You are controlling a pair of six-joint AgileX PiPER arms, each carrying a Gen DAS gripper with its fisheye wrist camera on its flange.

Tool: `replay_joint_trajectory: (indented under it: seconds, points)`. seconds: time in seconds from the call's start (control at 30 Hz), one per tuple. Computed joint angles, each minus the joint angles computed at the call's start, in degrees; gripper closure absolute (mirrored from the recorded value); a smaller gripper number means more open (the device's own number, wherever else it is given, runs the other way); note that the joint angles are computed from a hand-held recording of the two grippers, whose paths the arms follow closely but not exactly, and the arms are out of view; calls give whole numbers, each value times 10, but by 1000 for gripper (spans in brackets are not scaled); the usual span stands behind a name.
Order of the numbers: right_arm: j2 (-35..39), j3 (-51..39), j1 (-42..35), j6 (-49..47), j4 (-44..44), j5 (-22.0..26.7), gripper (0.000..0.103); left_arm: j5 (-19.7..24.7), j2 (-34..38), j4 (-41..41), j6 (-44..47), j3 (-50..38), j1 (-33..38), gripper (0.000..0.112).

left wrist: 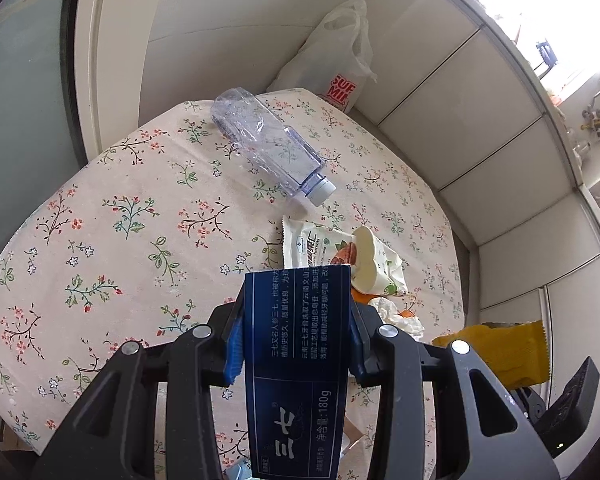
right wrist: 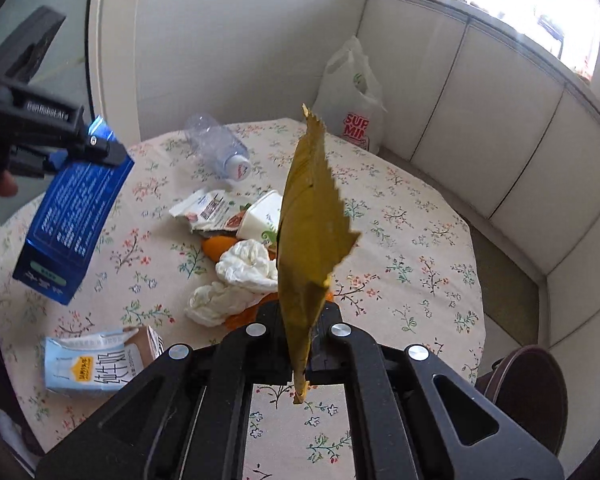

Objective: Collect trash
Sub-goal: 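Carry the yellow packet to the bucket and open the right gripper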

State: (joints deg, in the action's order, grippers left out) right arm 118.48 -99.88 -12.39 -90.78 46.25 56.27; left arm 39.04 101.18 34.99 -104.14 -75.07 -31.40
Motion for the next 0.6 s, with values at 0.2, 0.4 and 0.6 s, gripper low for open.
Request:
replay_joint_trajectory:
  seconds: [0.2,0.4,0.6]
  points:
    - [14,-63,-33,49,33,36,101,5,19,-2,14,-34,-9,73]
    - [32,-116,-61,93,47,39,101,5,43,-16,35,-69,-14,73]
    - [82,-211,-84,188,24,29,101,21,77,-34,73,-128,-26,73]
